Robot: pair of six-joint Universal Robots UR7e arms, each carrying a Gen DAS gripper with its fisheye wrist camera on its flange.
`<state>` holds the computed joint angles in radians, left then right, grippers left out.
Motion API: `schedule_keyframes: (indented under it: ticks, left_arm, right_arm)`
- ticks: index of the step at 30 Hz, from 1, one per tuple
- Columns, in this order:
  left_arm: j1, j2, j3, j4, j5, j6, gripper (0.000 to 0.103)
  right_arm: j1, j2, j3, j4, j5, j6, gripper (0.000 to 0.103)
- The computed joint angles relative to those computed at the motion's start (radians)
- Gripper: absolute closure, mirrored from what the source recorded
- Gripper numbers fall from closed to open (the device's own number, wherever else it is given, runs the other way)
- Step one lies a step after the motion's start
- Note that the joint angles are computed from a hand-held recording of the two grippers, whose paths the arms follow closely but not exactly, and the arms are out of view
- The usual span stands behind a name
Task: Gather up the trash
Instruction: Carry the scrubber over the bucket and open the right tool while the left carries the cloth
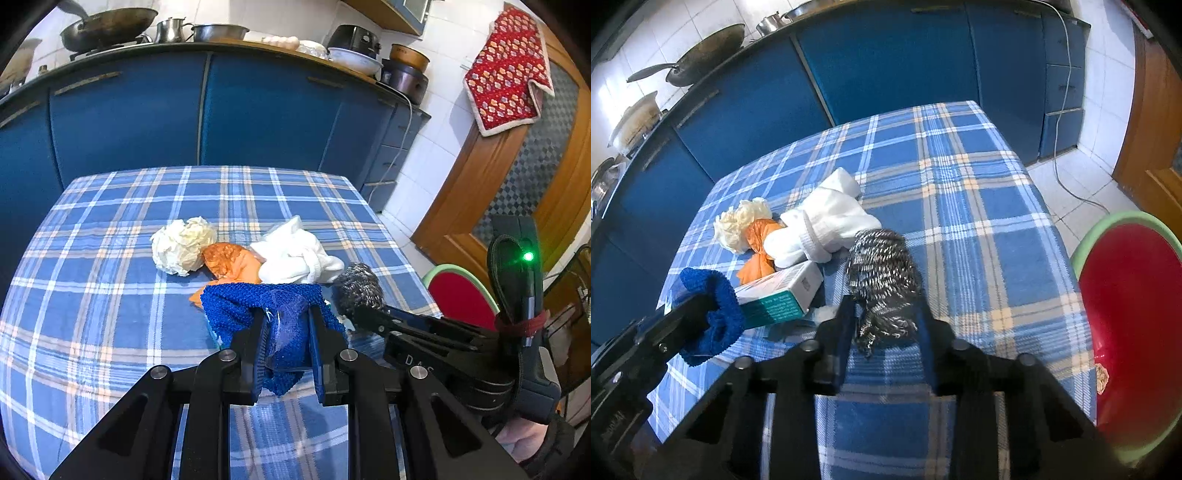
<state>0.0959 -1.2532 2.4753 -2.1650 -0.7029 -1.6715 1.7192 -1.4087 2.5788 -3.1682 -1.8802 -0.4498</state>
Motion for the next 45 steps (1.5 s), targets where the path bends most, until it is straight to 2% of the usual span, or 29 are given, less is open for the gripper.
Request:
schedule_keyframes:
  ticks: [4, 11, 25, 33, 45]
  left_arm:
    - [-0.004, 0.013, -0.011, -0.007, 0.004, 0.016, 0.083]
    - [-0.008, 0.044, -0.035, -0.022, 0.012, 0.045, 0.083]
    - [0.015, 0.153, -0.098, -0.143, 0.013, 0.170, 0.083]
    - [0.036, 0.250, -0.151, -0.282, 0.008, 0.319, 0.082]
    - [0.076, 0.395, -0.235, -0.460, -0.047, 0.515, 0.082]
  right_arm:
    - [-0.006, -0.035, 0.015, -0.004, 0.017, -0.025, 0.084]
    - [-0.025, -0.134, 0.052, 0.015, 0.052, -0.061, 0.085]
    - [-0.129, -0.420, 0.093, 0.125, 0.143, -0.105, 0.085]
    - [-0.229, -0.559, 0.100, 0.169, 0.176, -0.130, 0.085]
    - [-0.419, -0.668, 0.101, 0.229, 0.222, -0.163, 0.085]
